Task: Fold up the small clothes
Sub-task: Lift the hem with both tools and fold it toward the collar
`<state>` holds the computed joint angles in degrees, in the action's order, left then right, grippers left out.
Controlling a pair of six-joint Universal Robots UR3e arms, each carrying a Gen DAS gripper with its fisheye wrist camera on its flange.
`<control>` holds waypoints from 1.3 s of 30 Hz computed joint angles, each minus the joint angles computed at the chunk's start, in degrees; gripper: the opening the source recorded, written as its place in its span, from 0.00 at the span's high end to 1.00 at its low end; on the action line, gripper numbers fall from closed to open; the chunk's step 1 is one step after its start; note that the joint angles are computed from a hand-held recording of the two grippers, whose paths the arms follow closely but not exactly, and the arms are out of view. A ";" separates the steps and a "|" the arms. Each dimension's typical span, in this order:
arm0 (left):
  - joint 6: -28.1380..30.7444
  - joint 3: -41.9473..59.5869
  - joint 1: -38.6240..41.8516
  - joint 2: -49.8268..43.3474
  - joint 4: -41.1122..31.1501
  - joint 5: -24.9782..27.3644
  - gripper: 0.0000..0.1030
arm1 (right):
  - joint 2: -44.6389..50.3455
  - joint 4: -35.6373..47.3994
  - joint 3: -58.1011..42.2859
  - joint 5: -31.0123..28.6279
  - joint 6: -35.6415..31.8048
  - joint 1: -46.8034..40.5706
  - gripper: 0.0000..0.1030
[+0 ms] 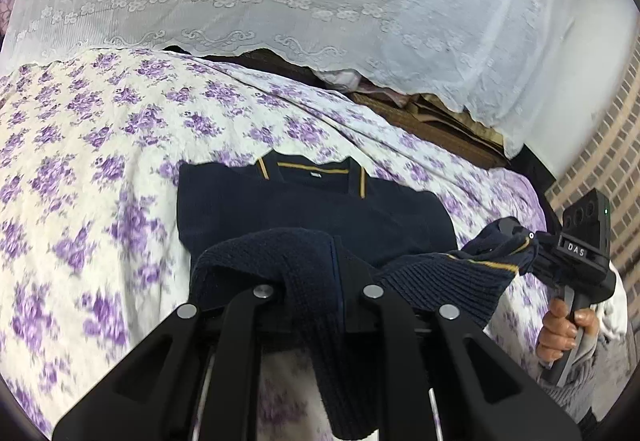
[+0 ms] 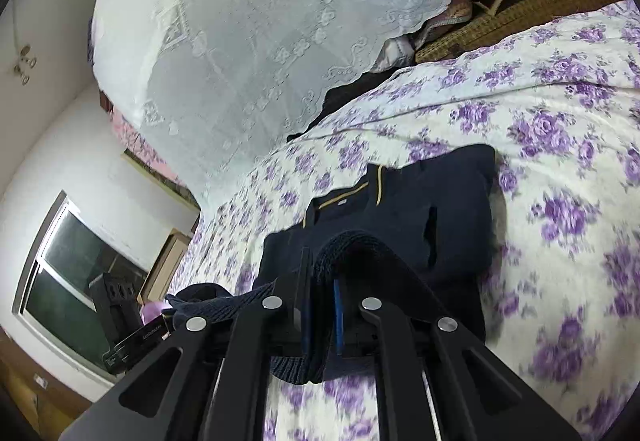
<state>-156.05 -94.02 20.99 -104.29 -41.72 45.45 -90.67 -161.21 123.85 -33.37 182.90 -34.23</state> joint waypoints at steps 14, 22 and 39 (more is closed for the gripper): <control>-9.46 23.92 -6.28 -21.71 -0.47 6.91 0.89 | 25.01 -9.49 -20.79 -6.29 12.89 6.34 0.91; -12.73 39.50 -7.82 -34.97 -8.97 7.90 0.85 | 35.66 -8.07 -28.03 -11.01 13.65 7.76 0.92; -11.62 17.59 -2.65 -18.43 10.54 5.61 0.11 | 16.73 -9.60 -13.82 -8.80 -0.39 6.99 0.81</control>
<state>-167.66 -76.42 18.34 -122.72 -31.18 51.06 -73.94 -170.81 110.02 -42.18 182.51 -27.24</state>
